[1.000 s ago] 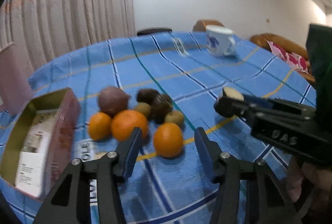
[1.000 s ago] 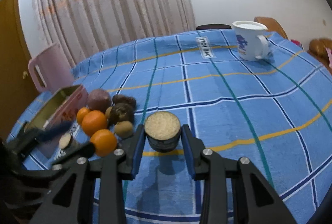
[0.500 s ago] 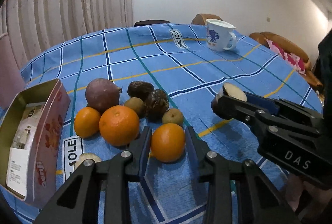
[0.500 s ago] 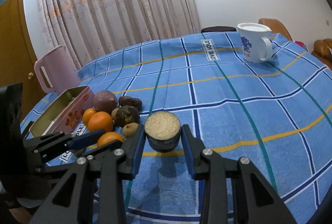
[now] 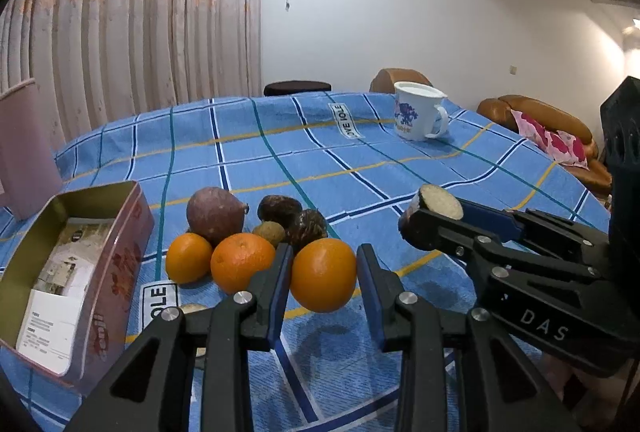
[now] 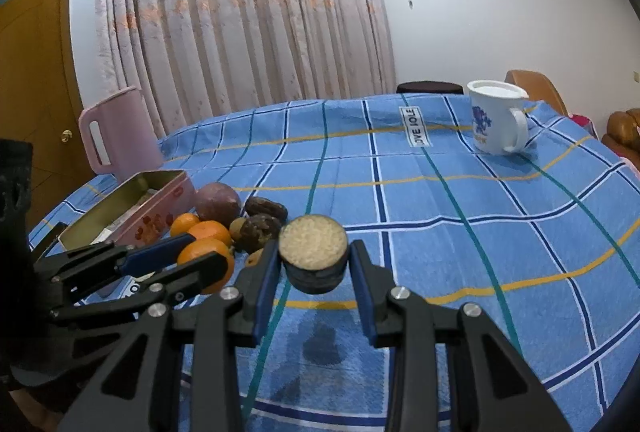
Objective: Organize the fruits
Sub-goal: 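Carry the rice cake and small orange over the tin box with both grippers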
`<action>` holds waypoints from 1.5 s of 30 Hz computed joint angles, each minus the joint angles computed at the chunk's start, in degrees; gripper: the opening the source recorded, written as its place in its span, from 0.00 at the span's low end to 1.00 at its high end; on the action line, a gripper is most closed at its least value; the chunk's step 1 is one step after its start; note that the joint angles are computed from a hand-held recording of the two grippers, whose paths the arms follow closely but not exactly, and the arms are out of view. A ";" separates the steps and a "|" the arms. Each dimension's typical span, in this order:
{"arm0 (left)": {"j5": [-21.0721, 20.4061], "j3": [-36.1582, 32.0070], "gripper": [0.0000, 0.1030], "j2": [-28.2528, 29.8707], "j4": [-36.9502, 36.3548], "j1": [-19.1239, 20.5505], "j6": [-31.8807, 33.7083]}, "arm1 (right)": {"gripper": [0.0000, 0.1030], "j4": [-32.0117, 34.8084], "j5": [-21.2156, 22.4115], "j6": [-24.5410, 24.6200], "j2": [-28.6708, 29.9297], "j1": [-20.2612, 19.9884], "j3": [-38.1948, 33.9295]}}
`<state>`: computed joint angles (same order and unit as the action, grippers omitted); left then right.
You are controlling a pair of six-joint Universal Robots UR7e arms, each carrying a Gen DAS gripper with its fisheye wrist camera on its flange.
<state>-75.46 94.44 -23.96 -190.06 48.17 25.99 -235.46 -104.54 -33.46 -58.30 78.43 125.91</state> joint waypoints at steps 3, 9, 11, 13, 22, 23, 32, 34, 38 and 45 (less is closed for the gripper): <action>-0.23 -0.08 0.34 0.11 -0.58 0.14 -0.20 | 0.37 -1.37 0.43 -0.50 0.45 0.12 0.22; -1.07 0.42 0.34 0.09 -2.64 0.40 0.13 | 0.37 -3.46 1.72 -1.23 0.93 0.02 0.67; -1.03 0.82 0.34 0.15 -3.99 0.33 0.55 | 0.37 -4.15 2.02 -1.47 1.12 0.03 0.82; -1.03 1.00 0.34 0.19 -4.51 0.26 0.80 | 0.37 -5.05 2.57 -1.73 1.29 -0.08 1.00; -1.90 2.02 0.34 0.21 -7.97 0.33 1.76 | 0.37 -7.35 4.06 -2.49 1.72 -0.36 1.63; -2.02 2.18 0.34 0.22 -8.48 0.34 1.89 | 0.37 -7.37 4.24 -2.55 1.65 -0.42 1.70; -2.27 3.13 0.34 0.46 -11.99 0.23 3.17 | 0.37 -9.89 5.87 -3.06 2.14 -0.81 2.32; -2.27 3.33 0.34 0.51 -12.77 0.19 3.39 | 0.37 -10.13 6.16 -3.16 2.14 -0.87 2.43; -2.44 3.60 0.34 0.43 -13.63 0.26 3.29 | 0.37 -10.92 6.54 -3.31 2.32 -0.96 2.57; -2.50 4.09 0.34 -0.07 -14.50 0.42 3.01 | 0.37 -12.15 7.25 -3.92 2.69 -1.14 2.73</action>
<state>-77.95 98.53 -24.03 -204.56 48.59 28.99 -247.60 -97.29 -37.38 -55.62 77.29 128.64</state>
